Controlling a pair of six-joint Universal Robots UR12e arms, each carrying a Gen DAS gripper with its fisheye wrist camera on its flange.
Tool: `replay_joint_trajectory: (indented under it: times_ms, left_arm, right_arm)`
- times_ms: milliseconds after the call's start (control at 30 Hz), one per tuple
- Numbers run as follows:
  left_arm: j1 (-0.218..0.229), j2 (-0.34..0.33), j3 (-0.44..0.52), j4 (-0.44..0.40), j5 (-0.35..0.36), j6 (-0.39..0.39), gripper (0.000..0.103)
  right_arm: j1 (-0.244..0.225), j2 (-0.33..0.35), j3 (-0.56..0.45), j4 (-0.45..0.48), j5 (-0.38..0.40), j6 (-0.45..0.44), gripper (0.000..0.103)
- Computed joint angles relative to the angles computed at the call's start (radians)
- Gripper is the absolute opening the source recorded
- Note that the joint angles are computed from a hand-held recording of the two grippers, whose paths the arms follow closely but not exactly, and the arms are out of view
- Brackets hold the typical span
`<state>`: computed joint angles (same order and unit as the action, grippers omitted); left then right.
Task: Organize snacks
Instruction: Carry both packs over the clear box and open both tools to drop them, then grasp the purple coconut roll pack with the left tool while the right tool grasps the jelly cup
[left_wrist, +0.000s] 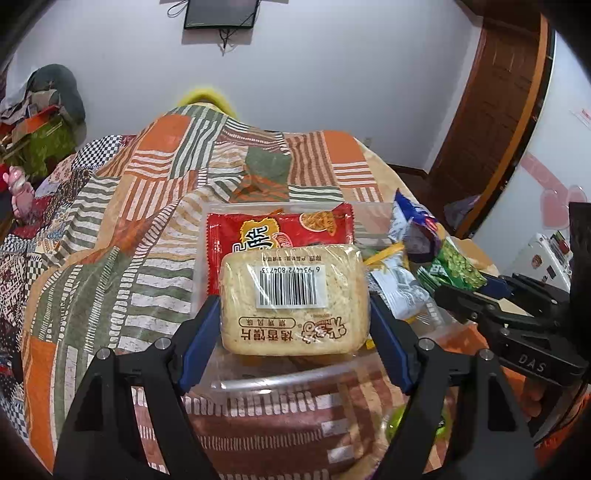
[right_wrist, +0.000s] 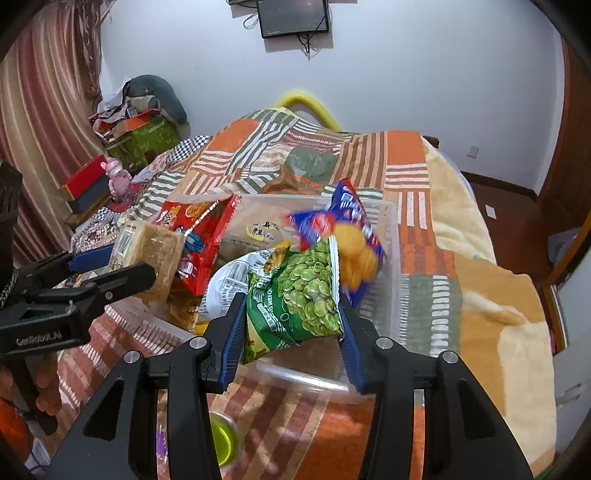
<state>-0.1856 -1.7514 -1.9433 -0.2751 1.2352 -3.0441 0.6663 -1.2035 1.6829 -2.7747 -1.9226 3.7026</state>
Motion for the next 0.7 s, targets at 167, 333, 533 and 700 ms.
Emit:
replay_joint_trajectory:
  times_ms: [167,333,533,700]
  left_arm:
    - [-0.002,0.001,-0.004,-0.009,0.026,0.020,0.078]
    - [-0.006,0.020,-0.019,-0.026,0.039,0.039,0.079]
    - [0.014,0.065,-0.046,-0.041,-0.002,0.035,0.080]
    - [0.028,0.106,-0.075,-0.029,-0.016,0.045,0.083]
  right_arm:
    - [-0.004,-0.006,-0.001,0.023,0.013,0.001,0.047]
    - [0.000,-0.015,0.005,0.039,0.017,0.014,0.055]
    - [0.009,-0.040,0.031,0.024,0.009,0.020,0.062]
    - [0.020,-0.057,0.049,0.006,-0.001,0.018,0.064]
